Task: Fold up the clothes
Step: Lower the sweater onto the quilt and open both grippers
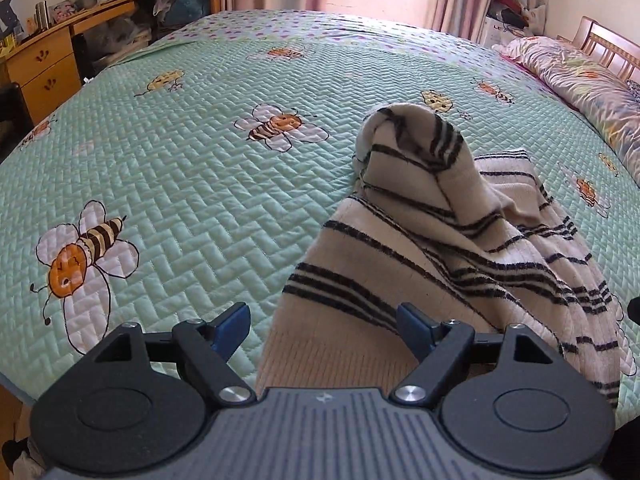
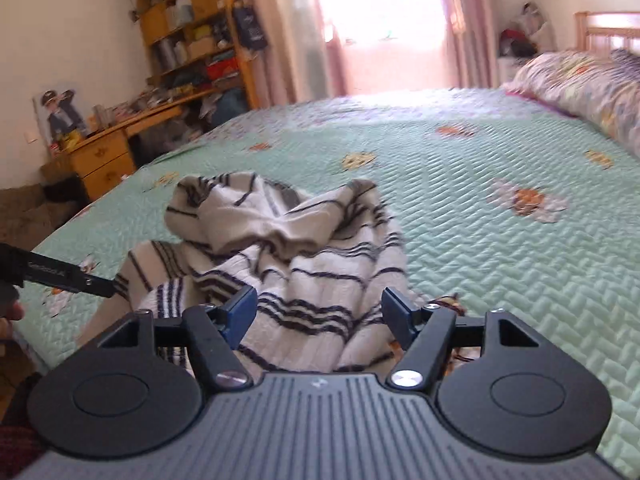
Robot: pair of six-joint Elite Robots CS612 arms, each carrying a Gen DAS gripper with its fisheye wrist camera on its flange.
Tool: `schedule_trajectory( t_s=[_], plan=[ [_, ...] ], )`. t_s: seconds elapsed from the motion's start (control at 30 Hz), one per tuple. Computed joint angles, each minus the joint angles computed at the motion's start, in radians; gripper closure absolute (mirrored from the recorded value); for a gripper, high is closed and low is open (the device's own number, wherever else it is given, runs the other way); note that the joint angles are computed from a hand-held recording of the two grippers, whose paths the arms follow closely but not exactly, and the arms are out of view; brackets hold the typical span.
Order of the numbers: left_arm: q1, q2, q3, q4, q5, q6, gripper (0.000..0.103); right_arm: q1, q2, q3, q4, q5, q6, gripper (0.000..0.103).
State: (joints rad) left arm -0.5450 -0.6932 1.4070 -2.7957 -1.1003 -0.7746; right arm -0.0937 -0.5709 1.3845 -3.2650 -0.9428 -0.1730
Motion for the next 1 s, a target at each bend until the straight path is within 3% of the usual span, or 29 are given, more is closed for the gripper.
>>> schedule_trajectory(
  t_s=[0.13,0.2,0.23,0.27,0.3,0.37,0.4,0.5,0.53,0.6,0.63,0.7,0.8,0.87,0.9,1.0],
  plan=[
    [-0.003,0.0,-0.002,0.017,0.0,0.008,0.02,0.005,0.043,-0.119,0.296,0.032,-0.008,0.033],
    [-0.003,-0.005,0.001,0.032,0.003,0.004,0.02,-0.003,0.069,-0.158,0.349,0.113,0.042,0.044],
    [-0.001,-0.007,0.004,0.035,0.004,-0.002,0.019,-0.005,0.079,-0.167,0.35,0.142,0.062,0.06],
    [0.0,-0.008,0.007,0.037,0.004,-0.01,0.018,-0.003,0.075,-0.156,0.311,0.128,0.04,0.079],
    [0.003,-0.011,0.01,0.04,0.002,-0.021,0.017,0.001,0.068,-0.14,0.267,0.101,0.02,0.084],
    [0.008,-0.014,0.015,0.048,-0.002,-0.042,0.017,0.009,0.061,-0.11,0.158,0.051,-0.019,0.088],
    [0.009,-0.015,0.017,0.052,-0.001,-0.049,0.017,0.013,0.053,-0.083,0.055,0.018,-0.056,0.089],
    [0.012,-0.021,0.025,0.06,0.001,-0.067,0.017,0.03,0.033,-0.036,-0.259,-0.157,-0.222,0.103],
    [0.012,-0.022,0.029,0.057,0.001,-0.069,0.017,0.037,0.037,-0.045,-0.36,-0.24,-0.276,0.103],
    [0.013,-0.024,0.034,0.051,-0.001,-0.071,0.017,0.042,0.045,-0.099,-0.435,-0.382,-0.309,0.103],
    [0.013,-0.024,0.034,0.049,-0.001,-0.071,0.017,0.036,0.049,-0.132,-0.41,-0.403,-0.284,0.103],
    [0.011,-0.024,0.036,0.042,-0.001,-0.066,0.017,0.001,0.043,-0.194,-0.238,-0.32,-0.177,0.102],
    [0.007,-0.023,0.039,0.028,-0.001,-0.05,0.017,-0.043,0.027,-0.22,0.076,-0.006,0.005,0.092],
    [0.006,-0.022,0.036,0.028,-0.006,-0.046,0.017,-0.051,0.031,-0.219,0.261,0.161,-0.032,0.055],
    [0.007,-0.022,0.034,0.03,-0.011,-0.046,0.017,-0.046,0.034,-0.2,0.3,0.182,-0.084,0.048],
    [0.008,-0.023,0.029,0.032,-0.029,-0.04,0.017,-0.02,0.048,-0.163,0.27,0.093,-0.116,0.047]
  ],
)
